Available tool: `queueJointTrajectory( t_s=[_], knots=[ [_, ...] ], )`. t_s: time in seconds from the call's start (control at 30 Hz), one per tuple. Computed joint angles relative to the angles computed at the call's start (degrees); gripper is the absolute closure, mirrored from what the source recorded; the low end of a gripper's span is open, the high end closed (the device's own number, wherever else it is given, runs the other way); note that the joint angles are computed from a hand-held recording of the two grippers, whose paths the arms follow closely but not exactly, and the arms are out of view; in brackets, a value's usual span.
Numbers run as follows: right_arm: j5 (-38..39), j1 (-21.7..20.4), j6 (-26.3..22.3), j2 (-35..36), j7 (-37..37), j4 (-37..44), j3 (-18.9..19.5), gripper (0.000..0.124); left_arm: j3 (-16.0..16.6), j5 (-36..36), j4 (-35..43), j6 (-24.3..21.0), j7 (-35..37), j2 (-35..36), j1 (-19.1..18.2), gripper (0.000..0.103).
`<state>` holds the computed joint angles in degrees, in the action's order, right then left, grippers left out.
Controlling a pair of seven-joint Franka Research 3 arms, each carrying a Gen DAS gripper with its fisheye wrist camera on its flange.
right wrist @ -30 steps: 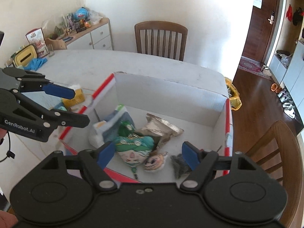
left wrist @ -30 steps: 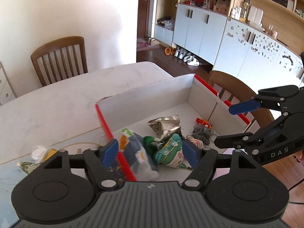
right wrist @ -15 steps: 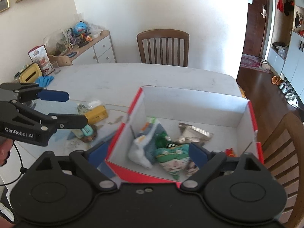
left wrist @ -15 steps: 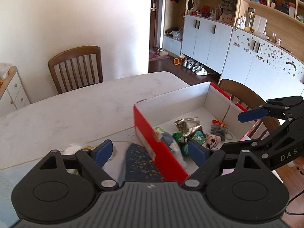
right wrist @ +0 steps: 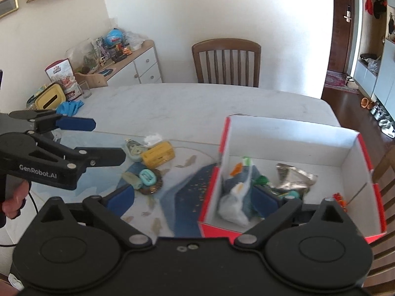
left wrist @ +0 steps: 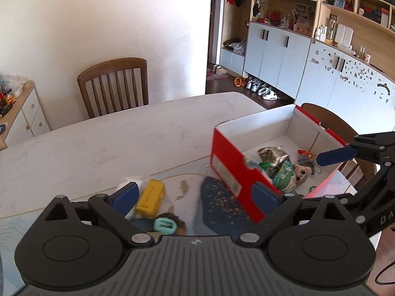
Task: Organize objects
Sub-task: 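Withdraw both tools from the box back over the table items, then grasp the grey tape dispenser with the left tool while the right tool grasps the pale green bar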
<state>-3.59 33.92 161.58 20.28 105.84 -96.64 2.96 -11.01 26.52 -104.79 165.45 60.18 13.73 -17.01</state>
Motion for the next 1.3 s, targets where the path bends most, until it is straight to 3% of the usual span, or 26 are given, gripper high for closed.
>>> queueJointTrajectory(
  t_s=[0.27, 0.5, 0.7, 0.8, 0.9, 1.13, 1.3],
  knots=[
    [-1.7, 3.1, -3.8, 5.1, 2.6, 7.0, -0.7, 0.024, 1.8, 0.7, -3.8, 3.0, -0.2, -1.2, 2.7, 0.0],
    [-3.1, 5.3, -8.0, 9.6, 3.6, 13.4, -1.2, 0.024, -0.2, -6.3, -5.8, 4.7, 6.1, -0.1, 7.9, 0.0],
    [-4.1, 6.8, -11.8, 14.5, 4.2, 20.1, -1.8, 0.024, 2.7, -4.4, -6.1, 5.9, 5.8, 2.1, 7.5, 0.0],
    [-3.4, 6.8, -13.4, 17.2, 3.0, 23.6, -1.2, 0.025, 1.8, -5.2, -5.5, 7.0, 8.4, 3.9, 8.9, 0.0],
    [-3.0, 7.2, -15.9, 20.4, 2.0, 28.2, -1.2, 0.026, -1.3, -8.2, -4.4, 6.9, 13.8, 6.1, 11.8, 0.0],
    [-2.8, 8.3, -22.1, 27.6, 0.8, 38.1, -2.3, 0.028, -0.2, -9.6, -1.1, 4.9, 16.9, 9.7, 11.3, 0.0],
    [-2.0, 8.6, -26.7, 33.9, 0.0, 48.0, -2.7, 0.031, 2.4, -8.4, 1.4, 4.4, 15.1, 11.7, 9.6, 0.0]
  ],
)
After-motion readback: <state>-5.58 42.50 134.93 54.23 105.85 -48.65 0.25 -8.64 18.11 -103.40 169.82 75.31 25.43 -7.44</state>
